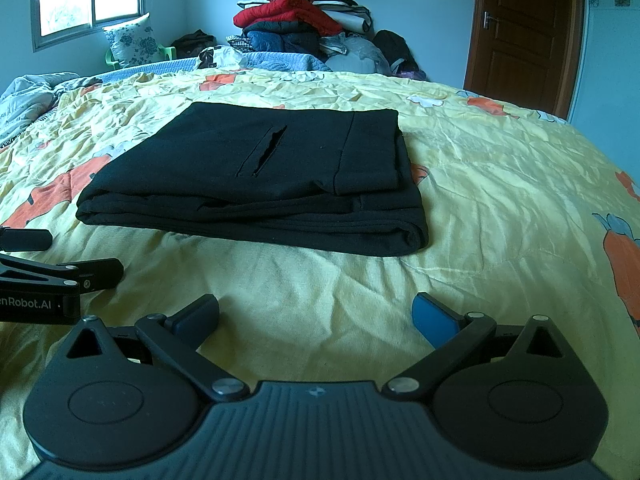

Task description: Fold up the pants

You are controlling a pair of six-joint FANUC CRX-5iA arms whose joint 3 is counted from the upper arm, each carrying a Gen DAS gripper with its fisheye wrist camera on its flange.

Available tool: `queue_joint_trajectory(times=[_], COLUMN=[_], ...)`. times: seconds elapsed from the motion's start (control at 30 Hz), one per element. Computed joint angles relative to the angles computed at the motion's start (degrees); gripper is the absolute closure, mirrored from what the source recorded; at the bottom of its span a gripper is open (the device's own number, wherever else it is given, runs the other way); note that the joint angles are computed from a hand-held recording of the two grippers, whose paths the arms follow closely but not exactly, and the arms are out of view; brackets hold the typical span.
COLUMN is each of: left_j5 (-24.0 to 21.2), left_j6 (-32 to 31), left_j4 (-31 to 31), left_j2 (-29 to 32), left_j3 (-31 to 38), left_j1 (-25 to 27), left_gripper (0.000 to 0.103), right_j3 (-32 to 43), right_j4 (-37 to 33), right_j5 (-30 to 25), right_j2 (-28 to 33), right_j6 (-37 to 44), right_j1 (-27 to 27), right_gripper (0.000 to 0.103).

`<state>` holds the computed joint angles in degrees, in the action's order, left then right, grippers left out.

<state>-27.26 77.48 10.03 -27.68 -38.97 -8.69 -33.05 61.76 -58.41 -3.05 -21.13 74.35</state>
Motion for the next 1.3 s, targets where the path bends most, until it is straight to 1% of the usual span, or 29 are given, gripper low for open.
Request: queue_joint_trajectory(times=[1.3], left_j5=[0.3], left_j6=[-0.3], left_j4=[0.7], left_j2=[0.1], left_j3=[-0.1], left_j1=[-0.2], left_gripper=[0.000], right_j3=[0.0], right_j4=[0.0], right_j5=[0.1], right_j2=[0.0], right_j6=[0.0], right_j1=[0.0], right_gripper=[0.000])
